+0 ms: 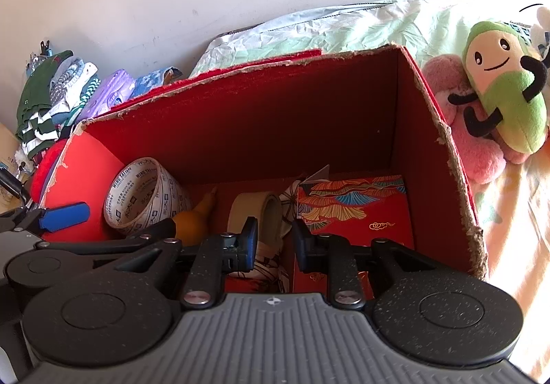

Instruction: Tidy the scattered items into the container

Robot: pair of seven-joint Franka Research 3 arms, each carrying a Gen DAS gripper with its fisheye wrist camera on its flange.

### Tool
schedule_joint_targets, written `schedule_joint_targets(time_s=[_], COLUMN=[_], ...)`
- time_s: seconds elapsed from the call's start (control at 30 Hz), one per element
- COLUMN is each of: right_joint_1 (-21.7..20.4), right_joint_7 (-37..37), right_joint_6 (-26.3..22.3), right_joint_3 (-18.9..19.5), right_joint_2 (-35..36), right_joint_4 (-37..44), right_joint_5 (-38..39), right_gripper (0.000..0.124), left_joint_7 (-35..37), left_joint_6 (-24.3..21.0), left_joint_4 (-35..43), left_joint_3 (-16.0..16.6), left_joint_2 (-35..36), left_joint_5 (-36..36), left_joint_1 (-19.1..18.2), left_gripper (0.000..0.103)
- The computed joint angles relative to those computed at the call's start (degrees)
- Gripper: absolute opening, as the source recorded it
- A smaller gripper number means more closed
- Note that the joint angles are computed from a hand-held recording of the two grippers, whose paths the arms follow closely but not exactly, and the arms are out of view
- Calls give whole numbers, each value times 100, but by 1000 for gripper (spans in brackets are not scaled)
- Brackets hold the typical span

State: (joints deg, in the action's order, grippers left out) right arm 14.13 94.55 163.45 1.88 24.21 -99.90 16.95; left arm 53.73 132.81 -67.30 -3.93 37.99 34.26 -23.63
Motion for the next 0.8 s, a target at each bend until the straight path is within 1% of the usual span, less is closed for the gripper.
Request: schedule_joint_targets(time_s=[0.27, 0.57, 0.8], right_joint_1=[-1, -39, -1], right_joint_7=[22, -49, -57], right_joint_6=[-37, -167, -262], right_joint_3=[-9, 12, -40], right_joint_2=[-16, 34, 52], right_joint_4=[-7, 98, 155], right_joint_5=[19, 16, -106], right_gripper=[26, 26, 25], left_joint_7=[7, 25, 44], left_joint_6=[8, 113, 15], left_joint_4=[18, -17, 46], left_joint_3=[0, -4, 7], left_joint_2=[12, 8, 36], left_joint_5=[-11, -18, -33], left_joint_1=[1, 16, -7], left_gripper=[94, 91, 90])
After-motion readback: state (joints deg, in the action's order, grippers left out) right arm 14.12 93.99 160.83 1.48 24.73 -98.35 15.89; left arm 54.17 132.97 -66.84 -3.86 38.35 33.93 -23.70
